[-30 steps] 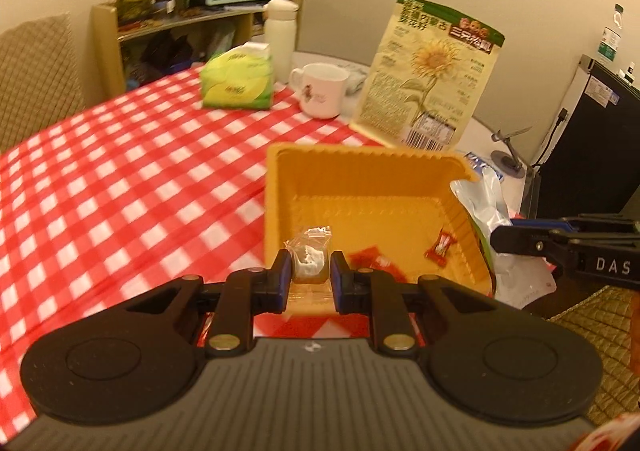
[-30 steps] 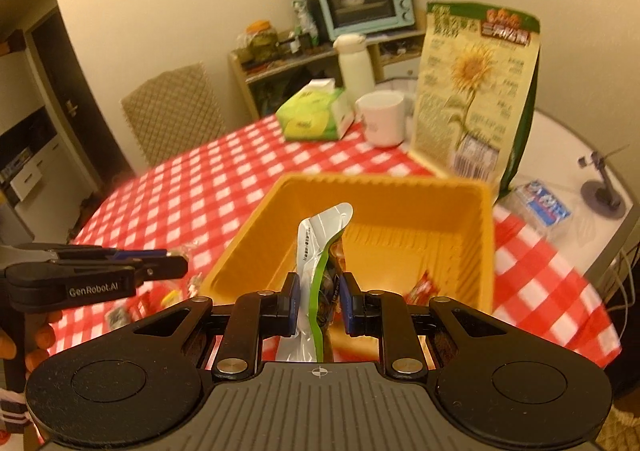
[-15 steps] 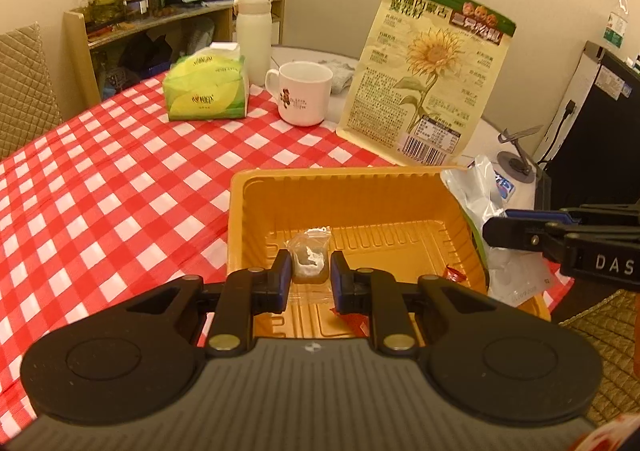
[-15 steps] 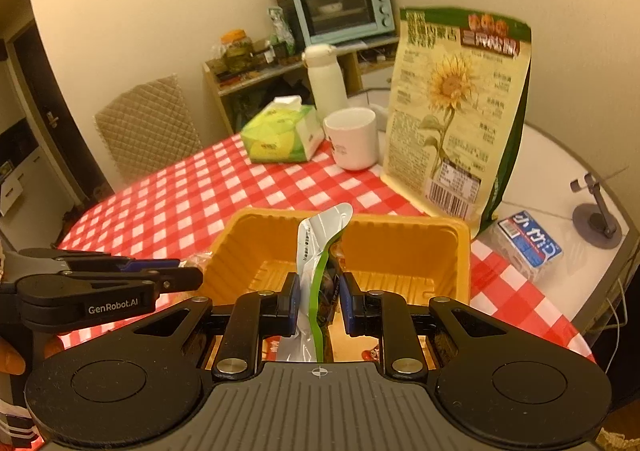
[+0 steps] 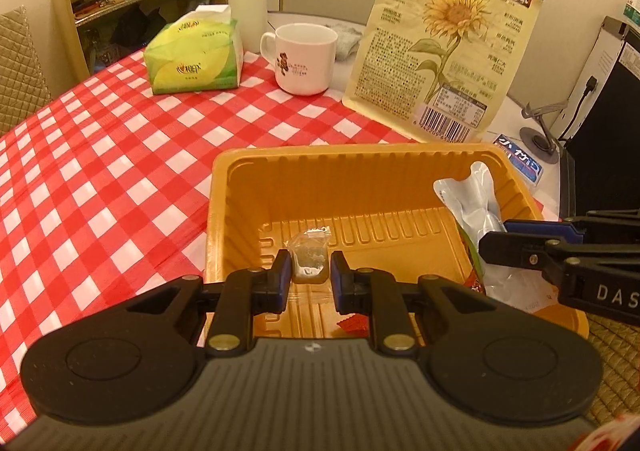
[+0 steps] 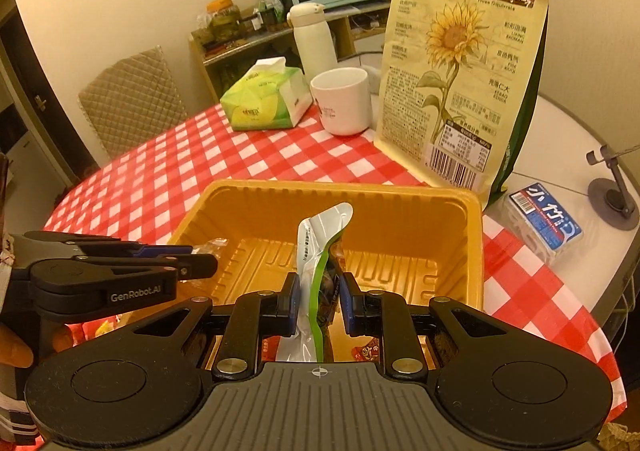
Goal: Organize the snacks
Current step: 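Carry the silver-green wrapper and cake packet over the orange tray, then open both tools to release the wrapper and cake packet into the tray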
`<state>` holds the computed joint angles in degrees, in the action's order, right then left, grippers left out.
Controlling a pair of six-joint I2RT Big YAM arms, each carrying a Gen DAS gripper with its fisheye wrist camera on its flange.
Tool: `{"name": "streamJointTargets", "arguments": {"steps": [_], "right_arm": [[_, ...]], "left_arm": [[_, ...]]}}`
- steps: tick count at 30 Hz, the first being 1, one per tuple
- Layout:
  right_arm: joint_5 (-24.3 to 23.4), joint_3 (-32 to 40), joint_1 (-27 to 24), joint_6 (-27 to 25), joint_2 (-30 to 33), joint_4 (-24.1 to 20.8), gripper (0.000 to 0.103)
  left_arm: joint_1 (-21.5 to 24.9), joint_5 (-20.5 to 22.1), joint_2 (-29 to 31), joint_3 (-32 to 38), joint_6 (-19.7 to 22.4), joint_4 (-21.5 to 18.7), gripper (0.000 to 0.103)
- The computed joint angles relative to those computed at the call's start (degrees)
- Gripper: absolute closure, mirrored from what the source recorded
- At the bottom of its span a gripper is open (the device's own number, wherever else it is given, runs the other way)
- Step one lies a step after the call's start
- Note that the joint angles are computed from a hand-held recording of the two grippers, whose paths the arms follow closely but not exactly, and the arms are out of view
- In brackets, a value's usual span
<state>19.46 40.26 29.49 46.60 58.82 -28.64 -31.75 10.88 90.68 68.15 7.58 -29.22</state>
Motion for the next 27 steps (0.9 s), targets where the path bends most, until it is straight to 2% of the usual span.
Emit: {"name": "streamJointTargets", "arguments": {"steps": [12, 14, 21, 27], "right_arm": [[-1.87, 0.13, -1.15, 1.43, 1.64, 0.51, 0.081], [-2.09, 0.15, -1.36, 1.67, 1.74, 0.6, 0.081], [-2.83, 0.49, -1.78, 2.48, 2.76, 0.91, 0.081], [-2.41, 0.81, -1.44, 2.7, 3.49, 1.54, 0.081]], "left_arm": [[0.04, 0.92, 1.58, 1.22, -0.19, -1.24, 0.083], [0.13, 1.08, 1.35, 0.98, -0.28, -1.18, 0.079], [0.67, 1.51, 0.45, 0.17, -0.44, -1.33, 0.077], [1.05, 1.61, -0.61, -0.75, -0.38, -1.35, 0.069]]}}
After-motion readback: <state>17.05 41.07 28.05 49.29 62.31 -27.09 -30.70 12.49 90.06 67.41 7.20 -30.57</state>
